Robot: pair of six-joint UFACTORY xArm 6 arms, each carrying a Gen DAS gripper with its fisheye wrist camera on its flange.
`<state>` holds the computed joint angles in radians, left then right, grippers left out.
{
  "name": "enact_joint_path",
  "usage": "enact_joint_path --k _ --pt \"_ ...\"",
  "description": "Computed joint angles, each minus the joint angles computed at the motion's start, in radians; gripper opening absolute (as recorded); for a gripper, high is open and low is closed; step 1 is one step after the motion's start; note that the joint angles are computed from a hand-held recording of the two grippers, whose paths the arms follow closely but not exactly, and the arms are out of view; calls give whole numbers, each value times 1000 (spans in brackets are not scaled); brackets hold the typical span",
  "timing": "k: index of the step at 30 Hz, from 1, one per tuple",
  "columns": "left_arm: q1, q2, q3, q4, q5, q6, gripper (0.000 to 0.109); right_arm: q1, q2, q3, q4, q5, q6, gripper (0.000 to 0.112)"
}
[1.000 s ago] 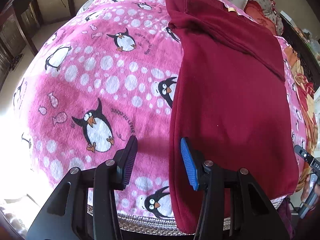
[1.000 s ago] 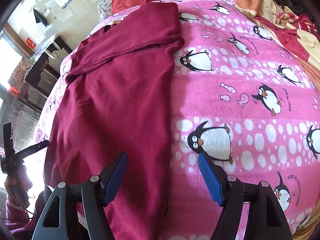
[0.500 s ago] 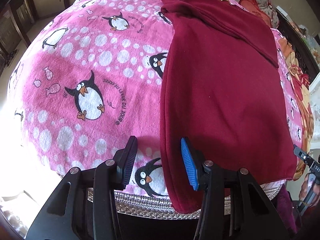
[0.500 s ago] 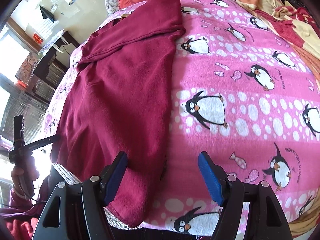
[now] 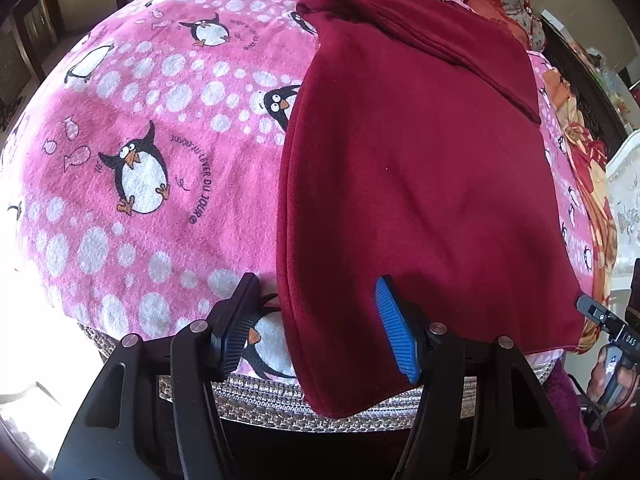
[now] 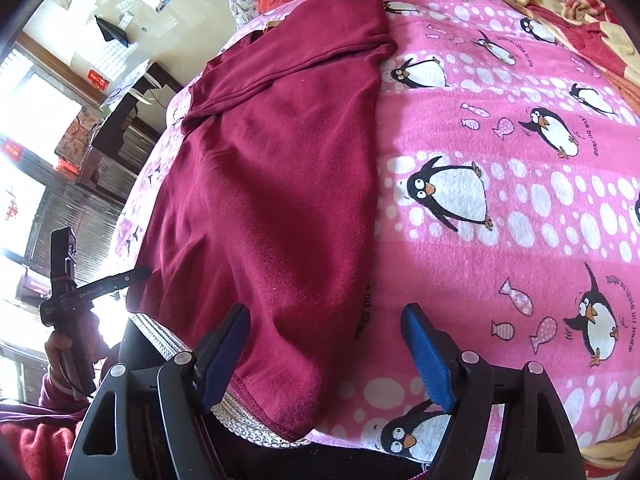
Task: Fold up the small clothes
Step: 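Position both grippers open at the hem end of the red strip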
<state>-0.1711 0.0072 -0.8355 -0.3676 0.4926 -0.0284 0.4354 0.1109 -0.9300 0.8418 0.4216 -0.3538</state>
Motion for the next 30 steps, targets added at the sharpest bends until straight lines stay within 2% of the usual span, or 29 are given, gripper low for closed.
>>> enact_joint_path --k 7,9,15,19,24,27,30 --pt "9 7 -2 -76 -5 44 62 5 2 3 -15 -8 0 76" --pt "12 3 2 -96 -5 61 68 7 4 -1 -21 -7 1 76" --pt "-13 11 3 -10 -22 13 71 21 30 -32 128 17 -140 76" --pt "-17 17 -1 -16 -24 11 71 29 45 -42 166 18 -187 76" --pt "-21 34 -18 -58 -20 34 81 25 64 -64 221 39 -234 76" --pt "-30 45 -26 -34 -23 19 83 29 84 -85 259 45 -267 76" --pt "-36 50 -31 -17 -21 13 83 35 95 -97 241 46 -257 76"
